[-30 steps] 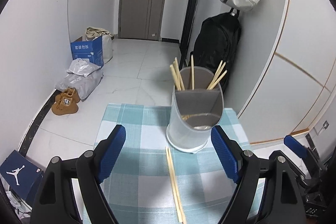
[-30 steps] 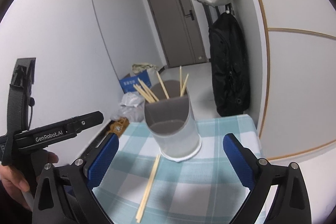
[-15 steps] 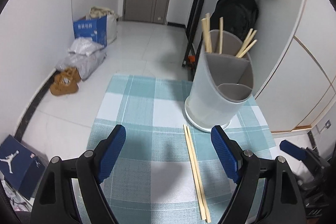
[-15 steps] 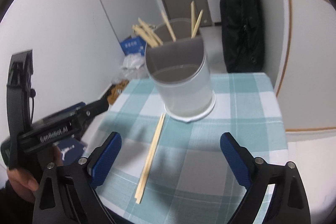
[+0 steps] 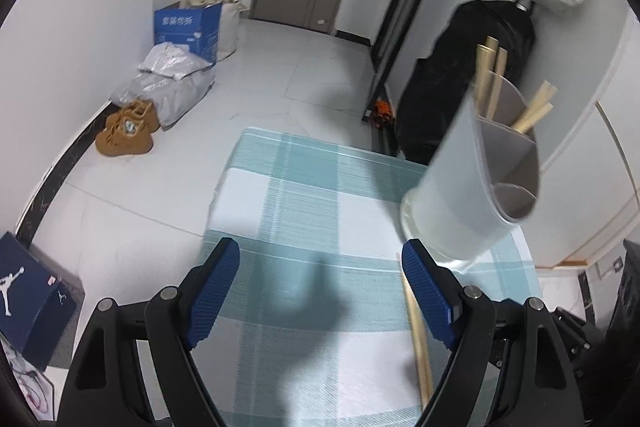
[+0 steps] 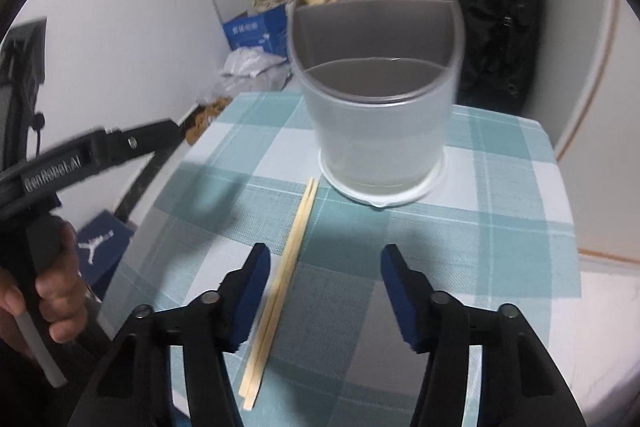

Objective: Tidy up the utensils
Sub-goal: 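Lower the right tool to the pile and grasp one wooden chopstick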

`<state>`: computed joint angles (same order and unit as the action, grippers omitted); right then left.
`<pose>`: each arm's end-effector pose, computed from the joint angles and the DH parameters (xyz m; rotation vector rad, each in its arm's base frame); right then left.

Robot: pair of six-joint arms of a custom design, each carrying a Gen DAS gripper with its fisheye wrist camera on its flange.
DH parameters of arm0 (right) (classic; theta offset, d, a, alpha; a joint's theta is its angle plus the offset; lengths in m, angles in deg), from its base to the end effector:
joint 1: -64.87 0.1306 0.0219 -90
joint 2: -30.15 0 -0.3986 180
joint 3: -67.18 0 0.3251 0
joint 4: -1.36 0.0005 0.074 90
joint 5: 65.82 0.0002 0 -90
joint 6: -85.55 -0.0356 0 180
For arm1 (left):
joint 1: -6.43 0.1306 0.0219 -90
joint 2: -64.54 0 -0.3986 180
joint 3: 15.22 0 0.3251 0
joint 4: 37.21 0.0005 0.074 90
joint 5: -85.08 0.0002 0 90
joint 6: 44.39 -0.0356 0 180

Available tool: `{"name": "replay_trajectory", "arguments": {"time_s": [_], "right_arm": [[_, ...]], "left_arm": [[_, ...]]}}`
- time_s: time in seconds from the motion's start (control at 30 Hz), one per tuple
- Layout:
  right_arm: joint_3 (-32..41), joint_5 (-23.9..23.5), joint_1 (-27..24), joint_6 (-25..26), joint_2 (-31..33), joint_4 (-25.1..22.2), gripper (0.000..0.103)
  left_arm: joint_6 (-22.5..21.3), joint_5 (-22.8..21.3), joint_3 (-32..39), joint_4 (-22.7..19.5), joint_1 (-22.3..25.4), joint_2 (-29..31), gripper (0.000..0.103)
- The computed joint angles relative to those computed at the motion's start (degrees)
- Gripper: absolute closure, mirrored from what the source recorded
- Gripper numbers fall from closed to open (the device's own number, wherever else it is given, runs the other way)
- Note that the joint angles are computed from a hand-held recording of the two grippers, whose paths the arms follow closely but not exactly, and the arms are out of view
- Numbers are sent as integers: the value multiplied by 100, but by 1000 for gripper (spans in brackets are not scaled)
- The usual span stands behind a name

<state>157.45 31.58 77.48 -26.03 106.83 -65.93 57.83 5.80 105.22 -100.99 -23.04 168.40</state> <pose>0.3042 0.0628 0.5067 0.2482 2.4865 0.0863 0.4343 -0.2536 0.5303 0.4565 2.4090 -0.5565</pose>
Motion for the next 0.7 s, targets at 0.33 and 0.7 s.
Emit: {"name": "replay_trajectory", "arguments": {"time_s": [0.33, 0.7], "right_arm": [[370, -17, 10, 83, 791, -260, 80], [861, 349, 118, 87, 1316, -892, 85]], "left_arm": [[643, 331, 310, -401, 296, 246, 23], [1012, 559, 651, -642, 454, 432, 23]]}}
